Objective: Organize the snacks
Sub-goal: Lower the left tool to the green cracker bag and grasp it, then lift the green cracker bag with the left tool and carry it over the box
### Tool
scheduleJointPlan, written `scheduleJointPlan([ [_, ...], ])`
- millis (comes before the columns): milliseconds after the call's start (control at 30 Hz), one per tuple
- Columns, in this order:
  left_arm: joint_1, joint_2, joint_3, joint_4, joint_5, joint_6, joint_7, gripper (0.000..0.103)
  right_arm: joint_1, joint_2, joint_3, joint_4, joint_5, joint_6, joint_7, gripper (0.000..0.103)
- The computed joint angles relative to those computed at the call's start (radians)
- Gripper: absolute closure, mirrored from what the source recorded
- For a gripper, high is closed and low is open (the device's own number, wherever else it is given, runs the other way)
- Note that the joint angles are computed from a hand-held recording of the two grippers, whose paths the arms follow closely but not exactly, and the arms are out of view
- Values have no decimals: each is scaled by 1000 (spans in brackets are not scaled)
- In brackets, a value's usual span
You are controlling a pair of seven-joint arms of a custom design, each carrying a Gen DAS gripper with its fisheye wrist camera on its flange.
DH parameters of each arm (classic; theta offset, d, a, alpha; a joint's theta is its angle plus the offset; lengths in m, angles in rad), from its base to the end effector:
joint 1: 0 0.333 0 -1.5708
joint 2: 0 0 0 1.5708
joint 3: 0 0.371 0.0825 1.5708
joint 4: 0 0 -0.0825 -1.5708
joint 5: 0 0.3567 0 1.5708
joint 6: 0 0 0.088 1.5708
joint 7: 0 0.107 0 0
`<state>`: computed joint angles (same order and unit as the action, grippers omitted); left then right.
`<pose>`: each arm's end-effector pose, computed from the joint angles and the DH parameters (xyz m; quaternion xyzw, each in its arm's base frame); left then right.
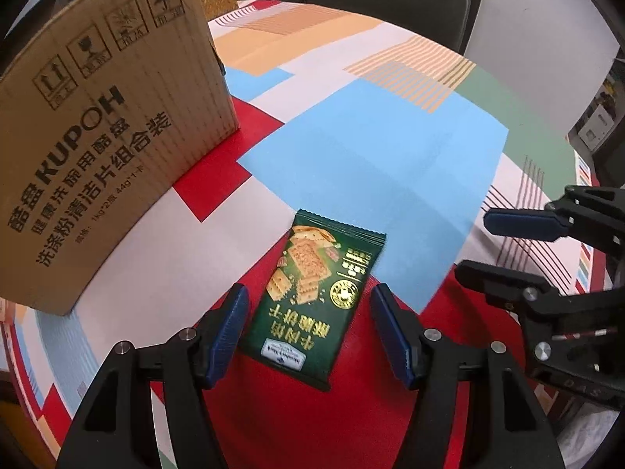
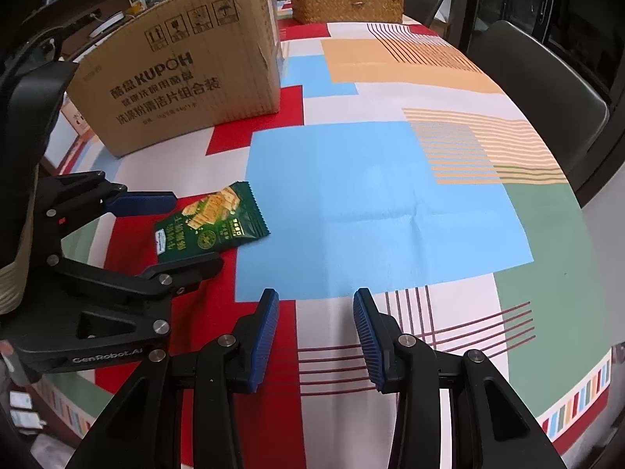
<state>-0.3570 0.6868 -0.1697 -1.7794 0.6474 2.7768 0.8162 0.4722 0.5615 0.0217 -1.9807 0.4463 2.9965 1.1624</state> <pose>0.5991 -0.3567 0.2684 -0.5874 0.7849 -0.1446 0.1340 0.5938 0.2827 0.2934 -0.8282 0.5089 -0.0848 0.2190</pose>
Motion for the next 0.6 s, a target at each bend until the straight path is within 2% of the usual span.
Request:
scheduleJointPlan([
  [133, 15, 18, -13, 25, -23, 5, 10, 40, 14, 8, -18, 9, -11, -7, 13, 62],
  [200, 33, 28, -31, 30, -43, 22, 28, 46, 13, 10, -19, 13, -13, -10, 16, 62],
  [433, 29, 7, -15, -10, -54, 79, -13, 62, 9, 23, -13, 34, -16, -8, 10, 62],
  [600, 13, -13, 11, -48, -51, 122, -87, 63, 7, 19, -6, 34, -15, -2, 0, 62],
])
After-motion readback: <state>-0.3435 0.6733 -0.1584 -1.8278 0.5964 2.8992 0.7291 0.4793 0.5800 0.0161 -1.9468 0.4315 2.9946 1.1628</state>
